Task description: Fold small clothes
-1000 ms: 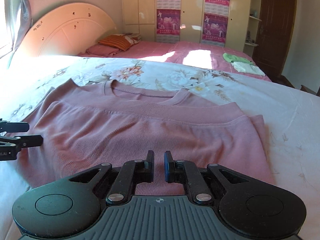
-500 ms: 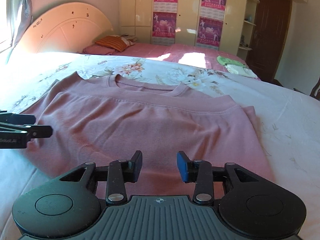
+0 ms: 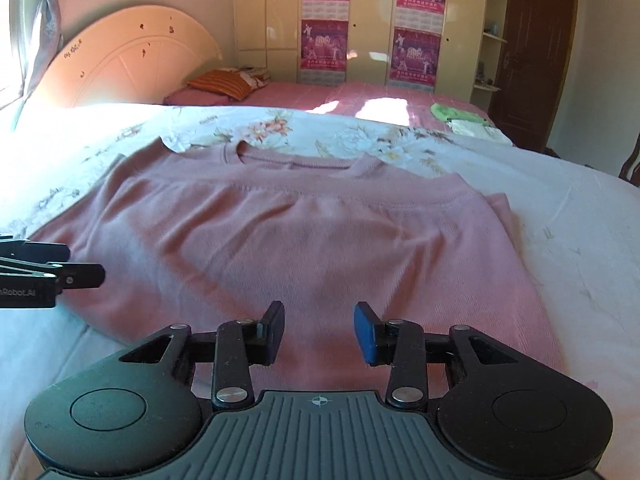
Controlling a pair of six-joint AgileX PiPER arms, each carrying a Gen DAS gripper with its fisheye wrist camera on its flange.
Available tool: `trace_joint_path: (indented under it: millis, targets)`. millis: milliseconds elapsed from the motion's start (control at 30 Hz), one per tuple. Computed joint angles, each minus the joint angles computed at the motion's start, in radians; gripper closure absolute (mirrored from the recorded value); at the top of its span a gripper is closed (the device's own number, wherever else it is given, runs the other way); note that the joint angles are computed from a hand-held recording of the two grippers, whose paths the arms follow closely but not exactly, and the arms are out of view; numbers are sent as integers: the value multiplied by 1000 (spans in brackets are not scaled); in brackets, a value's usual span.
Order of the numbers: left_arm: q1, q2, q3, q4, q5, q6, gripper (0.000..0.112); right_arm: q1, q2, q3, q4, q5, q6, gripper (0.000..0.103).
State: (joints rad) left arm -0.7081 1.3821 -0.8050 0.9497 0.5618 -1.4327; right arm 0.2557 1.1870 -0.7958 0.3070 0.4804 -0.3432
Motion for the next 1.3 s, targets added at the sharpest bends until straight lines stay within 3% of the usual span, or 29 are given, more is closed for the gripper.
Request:
trace_joint_path:
  millis: [200,400,500,667,767,1067,1167,1200,1300]
  targets:
    - [38,118,-105,-67,13,45,44,134,85,-73,-116,-61,165,65]
    - [38,122,-52,-31,1,-15,34,179,175,-77,-208,-107,243,65]
    - [35,121,-57,-50,14,6,33,157,202,-48,-155,-131,136,65]
    - [33,126,-84,-103,48,48,31,124,193,-79,-12,-97,-22,65]
    - [34,115,-93,-138,68,63,32,141,197,-100,4,-108,-36,64]
    - [105,-136,86,-387,23,45,31,167,218,-122,-23,-115,94,64]
    - [154,-226,163,-496,-15,50,27,172,212,-125,-45,-124,149,65]
    - [185,-255,204,-537,-61,54,27,175,211,-126,-45,-119,158,65]
    - [212,-296,255,-538,-126,14,27,197,216,-127,-78,-111,216,65]
